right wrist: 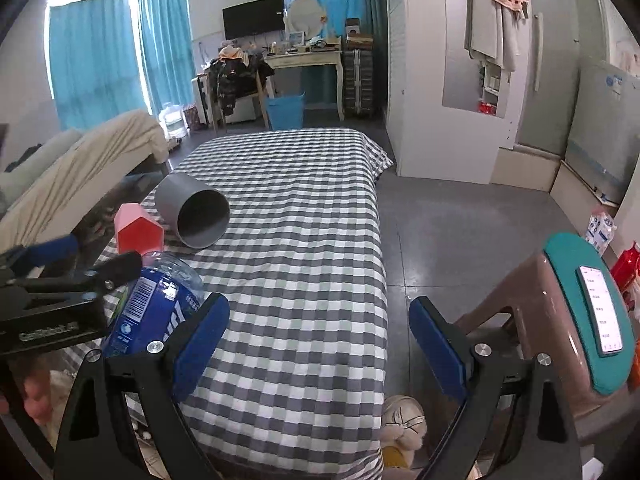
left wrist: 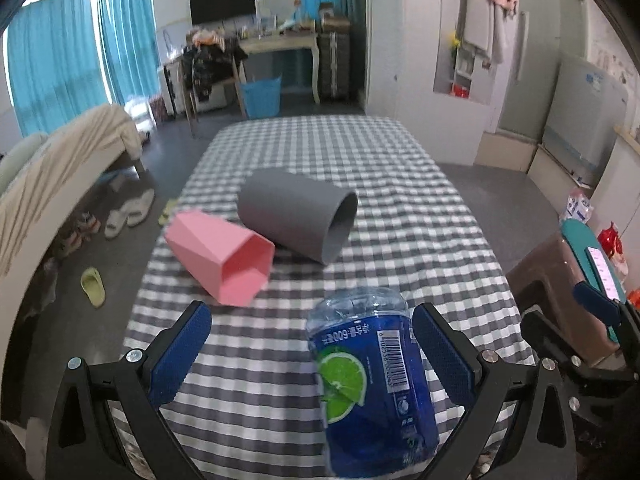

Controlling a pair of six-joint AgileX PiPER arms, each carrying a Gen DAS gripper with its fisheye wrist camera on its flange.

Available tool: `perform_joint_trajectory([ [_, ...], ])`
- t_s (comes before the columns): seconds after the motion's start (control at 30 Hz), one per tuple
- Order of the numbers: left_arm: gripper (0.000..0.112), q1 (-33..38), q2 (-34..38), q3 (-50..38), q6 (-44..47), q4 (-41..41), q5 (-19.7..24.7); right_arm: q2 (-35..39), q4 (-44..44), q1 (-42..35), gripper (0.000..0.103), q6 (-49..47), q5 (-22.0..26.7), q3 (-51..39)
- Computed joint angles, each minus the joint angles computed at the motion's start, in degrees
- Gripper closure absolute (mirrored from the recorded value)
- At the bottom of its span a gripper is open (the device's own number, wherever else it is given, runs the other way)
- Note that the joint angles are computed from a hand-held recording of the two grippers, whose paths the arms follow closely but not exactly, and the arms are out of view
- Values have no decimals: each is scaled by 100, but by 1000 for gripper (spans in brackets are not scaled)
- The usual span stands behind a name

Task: Flip cup upside down
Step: 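Grasp the blue bottle with the left gripper while the right gripper releases it, then rotate the held bottle with the left gripper until its cap points up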

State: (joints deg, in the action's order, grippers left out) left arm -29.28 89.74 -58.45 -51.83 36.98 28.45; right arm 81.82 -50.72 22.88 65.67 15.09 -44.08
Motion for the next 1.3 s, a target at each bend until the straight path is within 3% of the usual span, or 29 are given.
perform_joint_trajectory([
  [0.1, 10, 40, 190, -174, 506, -489, 26, 5, -403, -24, 12, 493, -38, 64],
  [0.2, 11, 25, 380, -314, 900, -763, -8, -16, -1212, 90, 12, 1418, 259, 118],
  [0.33, 12, 46, 686, -584, 1623, -1386, 68, -19, -1444, 79, 12, 1690, 244, 154],
  [0.4, 19, 66, 800, -717, 1908, -1630, 164, 4, -1423, 75, 12, 1657, 215, 144],
  [0.47, 36, 164, 944, -841, 2268, -2056, 261, 26, -1430, 78, 12, 1670, 190, 140],
  [0.57, 37, 251, 899, -789, 2429, -2268, 188, 55, -1464, 79, 12, 1711, 173, 141],
  [1.2, 37, 23, 190, -364, 579, -284, -539, 67, -1675, 6, 12, 2085, 223, 223],
  [1.3, 37, 103, 322, -465, 1292, -947, -421, 111, -1527, -35, 12, 1934, 198, 176],
])
